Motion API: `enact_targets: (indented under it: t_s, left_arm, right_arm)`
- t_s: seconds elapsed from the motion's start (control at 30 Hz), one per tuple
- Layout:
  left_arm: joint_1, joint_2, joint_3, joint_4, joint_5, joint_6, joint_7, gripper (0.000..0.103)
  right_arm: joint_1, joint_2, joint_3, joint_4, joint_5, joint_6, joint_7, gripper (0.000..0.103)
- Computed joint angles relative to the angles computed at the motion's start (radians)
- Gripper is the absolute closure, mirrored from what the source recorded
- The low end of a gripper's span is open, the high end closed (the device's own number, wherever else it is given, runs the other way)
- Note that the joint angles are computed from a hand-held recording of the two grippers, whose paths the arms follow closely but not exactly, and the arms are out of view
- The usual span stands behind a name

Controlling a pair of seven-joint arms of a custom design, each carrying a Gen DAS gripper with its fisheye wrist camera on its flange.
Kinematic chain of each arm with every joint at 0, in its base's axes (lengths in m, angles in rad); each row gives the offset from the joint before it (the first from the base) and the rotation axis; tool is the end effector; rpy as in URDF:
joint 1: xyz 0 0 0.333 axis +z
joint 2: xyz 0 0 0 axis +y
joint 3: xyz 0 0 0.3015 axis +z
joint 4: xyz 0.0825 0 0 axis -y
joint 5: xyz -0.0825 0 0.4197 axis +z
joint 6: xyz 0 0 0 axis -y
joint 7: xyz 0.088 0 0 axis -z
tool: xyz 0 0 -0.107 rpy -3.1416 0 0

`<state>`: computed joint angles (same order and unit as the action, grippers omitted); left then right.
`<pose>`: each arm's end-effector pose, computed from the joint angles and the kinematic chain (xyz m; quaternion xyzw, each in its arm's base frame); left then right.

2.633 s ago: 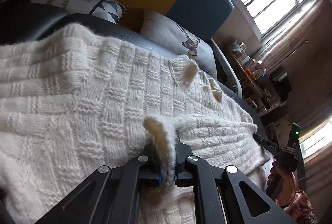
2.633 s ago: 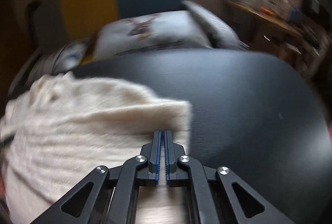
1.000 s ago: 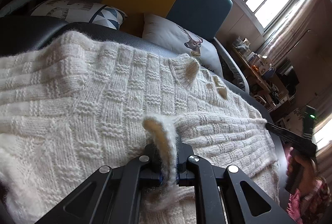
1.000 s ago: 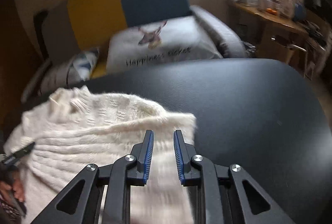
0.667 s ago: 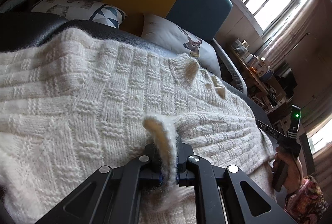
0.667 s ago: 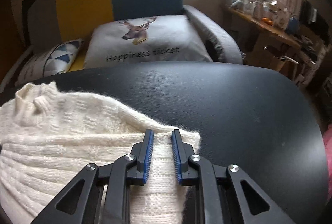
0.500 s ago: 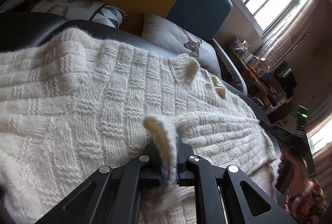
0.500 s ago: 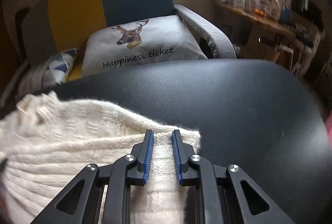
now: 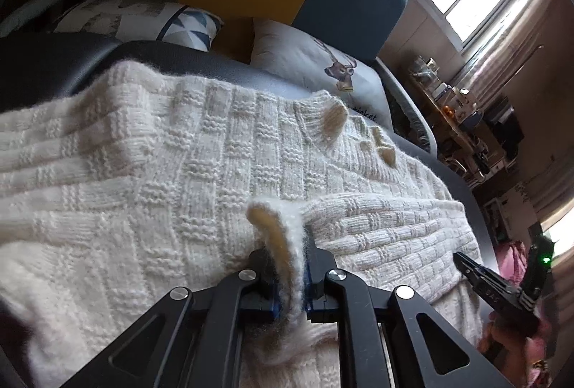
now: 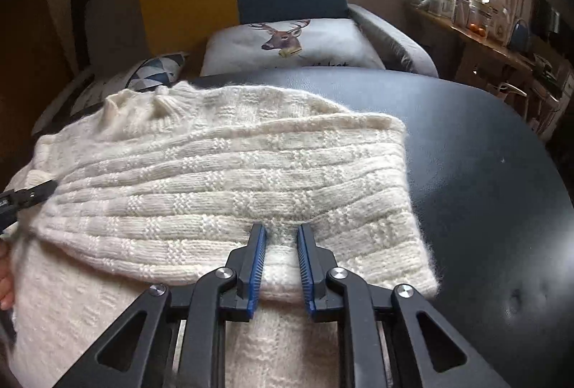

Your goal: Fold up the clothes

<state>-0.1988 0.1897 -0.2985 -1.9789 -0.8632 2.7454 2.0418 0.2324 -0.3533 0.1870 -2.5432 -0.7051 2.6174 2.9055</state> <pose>0.5932 -0.2797 0.3959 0.5728 -0.7238 0.3835 0.0303 0.4372 0.2097 0.3989 -0.5368 0.7800 -0.2439 0.2099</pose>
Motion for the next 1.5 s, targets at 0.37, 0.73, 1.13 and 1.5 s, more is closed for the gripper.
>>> enact_targets:
  t_s: [0.37,0.73,1.13,1.5]
  left_arm:
    - [0.062,-0.161,0.096,-0.141,0.051,0.061,-0.114,0.064]
    - [0.229,-0.337,0.216,-0.38,0.142,0.146,-0.561,0.015]
    - [0.295,-0.262,0.266,-0.311,0.26,0.058,-0.807,0.011]
    - [0.305,-0.2,0.245,-0.305,0.439,0.186,-0.87,0.061]
  right_arm:
    - [0.008,0.012,0.019,0.016,-0.066,-0.054,0.062,0.087]
    - [0.006,-0.001,0.013,-0.001,-0.089,-0.022,0.095,0.086]
    - [0.011,0.005,0.015,0.007,-0.1,-0.037,0.098,0.085]
    - [0.004,-0.007,0.014,-0.008,-0.101,-0.021,0.095,0.085]
